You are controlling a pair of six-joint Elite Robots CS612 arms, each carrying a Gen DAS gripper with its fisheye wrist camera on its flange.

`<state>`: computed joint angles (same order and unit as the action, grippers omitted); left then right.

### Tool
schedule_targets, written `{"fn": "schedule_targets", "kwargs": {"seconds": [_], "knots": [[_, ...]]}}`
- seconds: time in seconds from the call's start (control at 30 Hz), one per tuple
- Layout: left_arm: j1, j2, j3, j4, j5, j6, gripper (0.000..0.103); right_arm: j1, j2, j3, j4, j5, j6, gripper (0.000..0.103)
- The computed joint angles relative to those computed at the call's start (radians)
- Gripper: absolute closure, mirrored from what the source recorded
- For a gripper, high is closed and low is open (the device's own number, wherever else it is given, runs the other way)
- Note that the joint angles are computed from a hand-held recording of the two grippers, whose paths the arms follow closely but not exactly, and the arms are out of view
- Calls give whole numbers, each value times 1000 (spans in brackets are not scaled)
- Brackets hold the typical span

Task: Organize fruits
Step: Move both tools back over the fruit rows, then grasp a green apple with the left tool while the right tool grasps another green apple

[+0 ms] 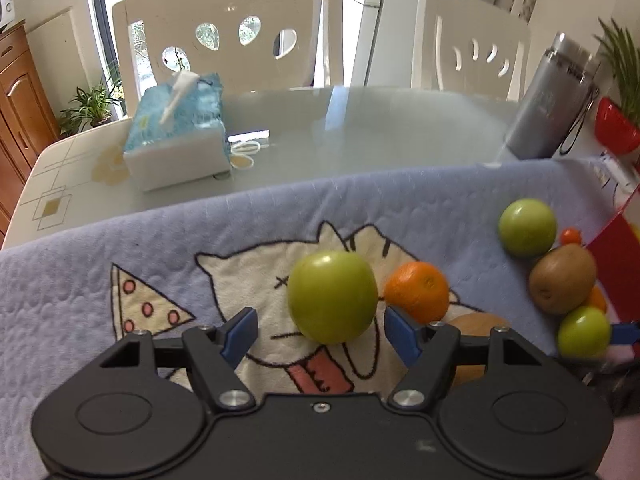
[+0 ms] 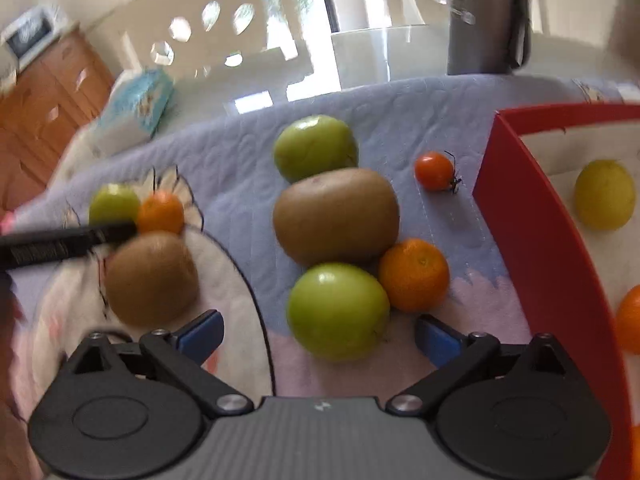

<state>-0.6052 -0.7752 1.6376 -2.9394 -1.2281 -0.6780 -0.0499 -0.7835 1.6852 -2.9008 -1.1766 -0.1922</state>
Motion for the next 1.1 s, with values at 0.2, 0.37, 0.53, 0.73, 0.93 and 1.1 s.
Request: {"fn": "schedule_targets", "kwargs": {"seconds": [0.2,0.37,0.53,0.73,0.93,1.1], "knots": [[-4,14,-10,-1,34,6,16,-39,26,38,-177,120,172,0],[-6,19,-14,-4,45,4,13,-15,32,49,-252,45,166,0],[-3,21,-12,-13,39,6,9,23,51,61,-374,-72,176,0],[-6,30,-18,-26,51,1,4,59,53,69,-393,-197,-11,0],[-6,33,-14,-50,52,12,2,55,105,91,-610,-184,3,0],[-8,35,-14,-52,63,1,1,49,116,93,-654,-166,25,2]]}}
